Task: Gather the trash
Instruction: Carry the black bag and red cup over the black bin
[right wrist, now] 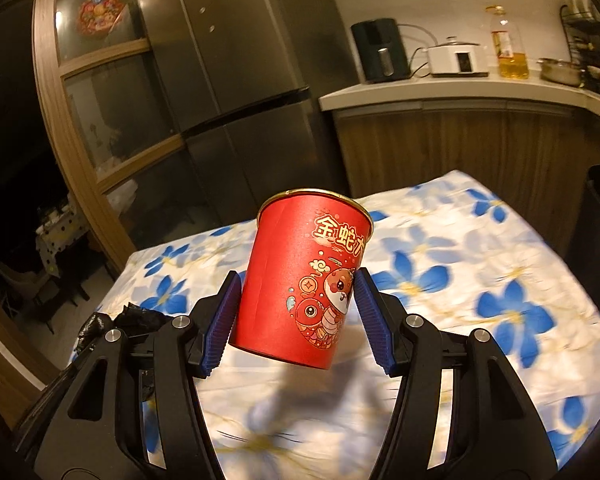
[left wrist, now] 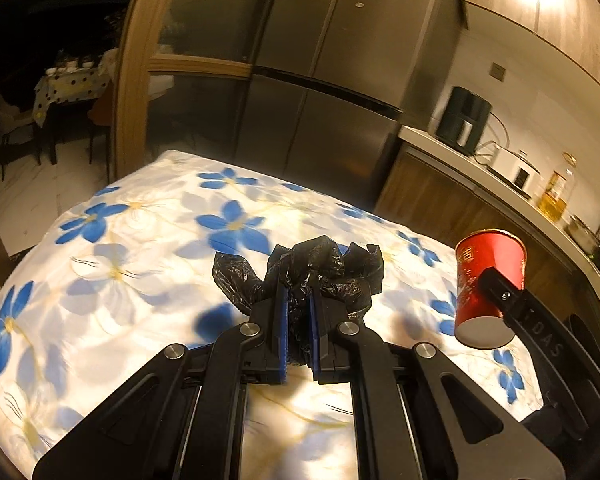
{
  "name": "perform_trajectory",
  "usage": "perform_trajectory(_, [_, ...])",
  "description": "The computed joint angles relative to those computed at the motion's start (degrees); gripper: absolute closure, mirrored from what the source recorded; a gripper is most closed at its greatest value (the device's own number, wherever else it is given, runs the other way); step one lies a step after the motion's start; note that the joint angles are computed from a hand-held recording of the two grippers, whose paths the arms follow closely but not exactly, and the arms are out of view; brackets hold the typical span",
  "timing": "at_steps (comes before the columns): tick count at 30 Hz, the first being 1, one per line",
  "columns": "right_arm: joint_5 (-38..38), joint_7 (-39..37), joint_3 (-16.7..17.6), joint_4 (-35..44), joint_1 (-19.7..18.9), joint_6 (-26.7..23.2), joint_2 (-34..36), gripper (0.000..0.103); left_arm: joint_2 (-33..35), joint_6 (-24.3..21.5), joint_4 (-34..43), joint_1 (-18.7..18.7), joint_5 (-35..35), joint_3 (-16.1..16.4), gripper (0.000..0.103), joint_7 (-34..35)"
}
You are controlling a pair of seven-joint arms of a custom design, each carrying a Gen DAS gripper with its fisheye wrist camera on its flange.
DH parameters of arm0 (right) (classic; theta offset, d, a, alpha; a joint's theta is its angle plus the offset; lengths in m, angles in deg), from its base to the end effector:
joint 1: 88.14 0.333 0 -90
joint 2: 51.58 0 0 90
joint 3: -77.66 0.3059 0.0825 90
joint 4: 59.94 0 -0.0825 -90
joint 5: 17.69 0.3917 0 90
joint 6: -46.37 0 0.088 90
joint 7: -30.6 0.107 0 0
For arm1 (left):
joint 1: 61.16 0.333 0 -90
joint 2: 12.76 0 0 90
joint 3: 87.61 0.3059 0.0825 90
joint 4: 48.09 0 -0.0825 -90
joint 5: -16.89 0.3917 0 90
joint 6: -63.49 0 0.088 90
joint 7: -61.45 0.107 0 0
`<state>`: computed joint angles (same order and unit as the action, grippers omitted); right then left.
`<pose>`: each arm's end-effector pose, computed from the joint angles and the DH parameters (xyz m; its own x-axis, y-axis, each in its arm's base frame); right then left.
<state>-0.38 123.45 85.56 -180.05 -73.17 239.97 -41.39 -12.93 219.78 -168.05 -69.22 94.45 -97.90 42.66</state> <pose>0.5848 0.2062 0.4560 0.1643 -0.9420 -0.2925 -0.5155 0.1708 -0.8397 0.5411 -0.2182 0.4569 0.3053 -0.9201 0.2455 -0.4541 -0.3672 -0.8118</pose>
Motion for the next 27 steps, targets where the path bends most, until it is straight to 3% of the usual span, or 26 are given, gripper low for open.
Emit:
perform_trajectory(5, [-8.8,7.5,4.2,-5.3,-9.1,2.7,-3.8,0.045,3.0,-1.5,4.1,-2.7,-0.5,-1.3,0.095,1.9])
perform_trajectory(8, [-15.5,13.4,3.4,-8.0,-12.1,3.9,-5.9,0.045,5.3,-2.1,7.2,-4.7,-0.9,-1.6,0.095,3.6])
perform_trajectory(13, [-17.3,14.7,-2.1,-11.6,-11.7,6.3,-8.5,0.045,11.0,-2.6,14.6,-9.0,-2.2,-1.4,0.095,8.4])
perform_trajectory(19, [-10.0,8.0,-8.2,-14.8,-10.7,9.1,-10.3,0.045,19.7,-0.9,26.2,-15.0,-4.6,0.0,0.095,15.5])
perform_trajectory(24, [-4.7,2.5,-11.2,-15.6,-12.8,11.7,-10.4,0.045,29.0,1.4,39.1,-19.3,-9.4,0.1,0.095,25.1])
perform_trajectory(27, [-4.6,3.0,-12.9,-15.8,-15.0,12.7,-10.0,0.045,35.6,1.4,48.4,-21.9,-13.3,-0.4,0.095,32.3])
